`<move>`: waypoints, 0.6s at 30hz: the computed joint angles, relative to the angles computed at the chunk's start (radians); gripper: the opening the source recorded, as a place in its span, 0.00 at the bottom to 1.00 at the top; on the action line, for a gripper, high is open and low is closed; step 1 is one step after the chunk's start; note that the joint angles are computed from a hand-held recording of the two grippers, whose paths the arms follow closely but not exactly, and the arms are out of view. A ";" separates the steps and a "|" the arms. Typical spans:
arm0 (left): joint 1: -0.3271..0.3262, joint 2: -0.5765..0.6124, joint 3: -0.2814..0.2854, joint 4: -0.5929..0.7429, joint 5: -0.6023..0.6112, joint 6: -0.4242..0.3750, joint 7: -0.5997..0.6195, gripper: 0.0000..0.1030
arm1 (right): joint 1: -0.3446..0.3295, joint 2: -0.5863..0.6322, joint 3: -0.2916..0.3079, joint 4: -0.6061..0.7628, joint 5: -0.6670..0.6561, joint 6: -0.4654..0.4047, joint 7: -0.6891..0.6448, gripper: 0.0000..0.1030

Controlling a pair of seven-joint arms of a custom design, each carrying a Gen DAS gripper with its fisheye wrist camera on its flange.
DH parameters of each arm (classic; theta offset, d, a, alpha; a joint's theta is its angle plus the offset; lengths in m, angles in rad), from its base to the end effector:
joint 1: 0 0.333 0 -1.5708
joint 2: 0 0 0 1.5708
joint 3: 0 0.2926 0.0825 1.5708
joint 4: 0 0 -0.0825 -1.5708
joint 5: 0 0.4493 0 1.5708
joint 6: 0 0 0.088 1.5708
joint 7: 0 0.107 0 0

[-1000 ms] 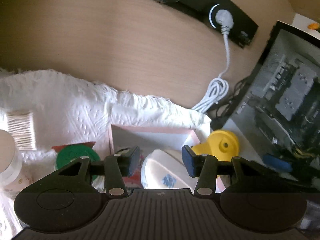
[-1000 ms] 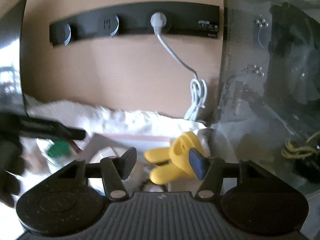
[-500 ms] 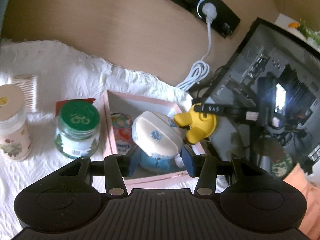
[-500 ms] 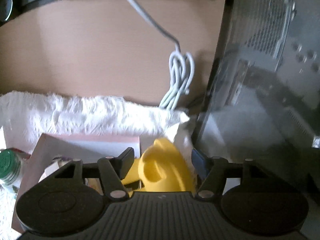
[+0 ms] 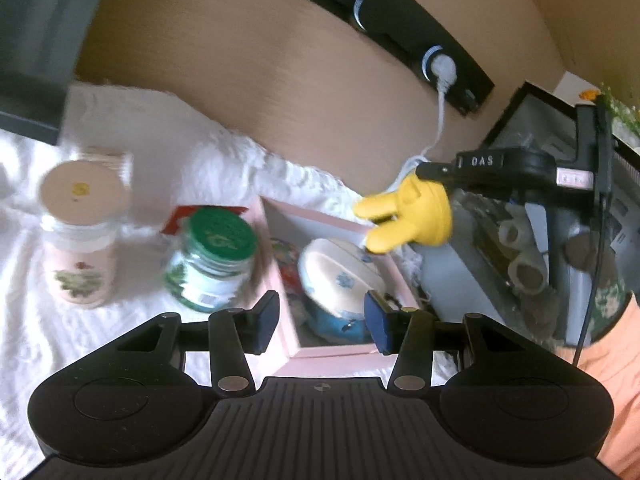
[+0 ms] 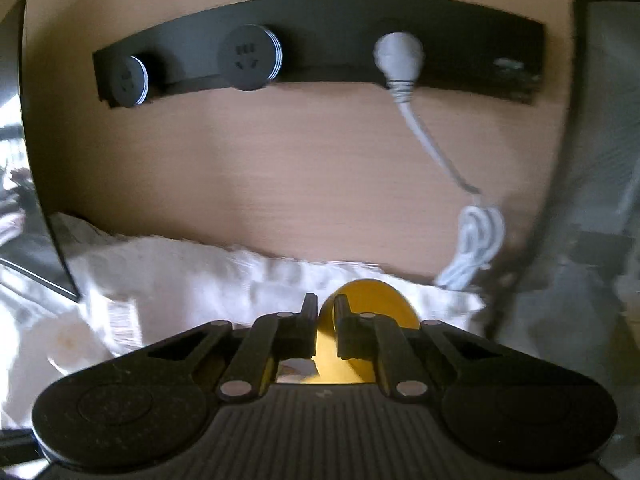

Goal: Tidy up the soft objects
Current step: 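Lower the beige case and yellow brush into the pink box and open both tools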

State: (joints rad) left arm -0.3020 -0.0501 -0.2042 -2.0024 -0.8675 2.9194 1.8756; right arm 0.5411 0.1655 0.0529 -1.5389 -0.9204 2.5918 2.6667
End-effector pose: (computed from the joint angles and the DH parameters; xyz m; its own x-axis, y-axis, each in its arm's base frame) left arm 0.5867 -0.2731 0.5297 -0.2877 -0.8072 0.5155 -0.6883 -0.2000 -0.6973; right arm 0.5926 0.4149 0.6234 0.0996 -0.9942 -0.0403 -0.4324 -0.0068 -0.9017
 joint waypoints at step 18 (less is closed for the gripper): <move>0.039 -0.102 0.016 -0.170 0.570 0.014 -0.538 0.50 | 0.018 -0.080 -0.078 -0.180 0.020 0.234 0.178 0.51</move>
State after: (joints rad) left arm -0.2635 -0.1519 -0.1879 -2.1727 -0.2975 2.9337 1.3380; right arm 0.5593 0.0850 -0.0252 -1.7191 -0.9000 2.8258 2.8443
